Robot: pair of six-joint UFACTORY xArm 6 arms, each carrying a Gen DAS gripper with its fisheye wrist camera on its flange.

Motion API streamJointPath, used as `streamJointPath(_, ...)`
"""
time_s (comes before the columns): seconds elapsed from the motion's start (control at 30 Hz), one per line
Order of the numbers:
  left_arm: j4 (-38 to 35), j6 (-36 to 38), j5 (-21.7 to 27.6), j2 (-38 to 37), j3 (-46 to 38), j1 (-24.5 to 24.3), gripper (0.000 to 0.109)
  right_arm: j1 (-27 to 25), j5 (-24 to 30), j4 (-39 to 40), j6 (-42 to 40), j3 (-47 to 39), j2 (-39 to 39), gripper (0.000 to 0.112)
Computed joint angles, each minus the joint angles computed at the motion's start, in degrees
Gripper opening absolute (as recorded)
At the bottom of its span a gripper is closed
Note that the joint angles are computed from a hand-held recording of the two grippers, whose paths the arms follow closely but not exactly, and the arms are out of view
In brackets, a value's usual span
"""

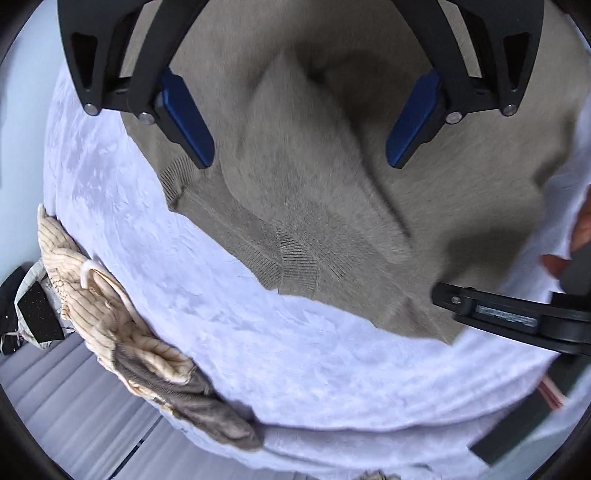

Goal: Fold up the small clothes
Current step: 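Carry the sleeve across the sweater body with the left gripper, then lay the sleeve down and open the left gripper, withdrawing it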

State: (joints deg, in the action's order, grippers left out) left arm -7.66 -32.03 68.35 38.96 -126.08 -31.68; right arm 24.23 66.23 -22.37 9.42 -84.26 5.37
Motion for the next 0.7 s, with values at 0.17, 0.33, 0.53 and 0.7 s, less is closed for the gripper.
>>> streamJointPath(0.17, -0.9, 2.2, -4.8, -2.4, 4.2, -0.4, 0.038, -9.8, -11.0, 17.5, 3.6, 9.8, -10.0, 0.013)
streamJointPath(0.33, 0.6, 2.2, -4.3, -1.5, 2.8, -0.6, 0.038, -23.0, -19.8, 32.5, 15.3, 28.7, -27.2, 0.013)
streamJointPath(0.53, 2.9, 2.3, -2.3, 1.4, -2.3, -1.2, 0.014, -31.7, -18.4, 52.9, 13.4, 41.1, -37.1, 0.065)
streamJointPath(0.7, 2.7, 5.8, 1.1, 5.6, -11.2, -0.1, 0.010, -33.3, -18.4, 55.7, 16.8, 39.6, -36.6, 0.007)
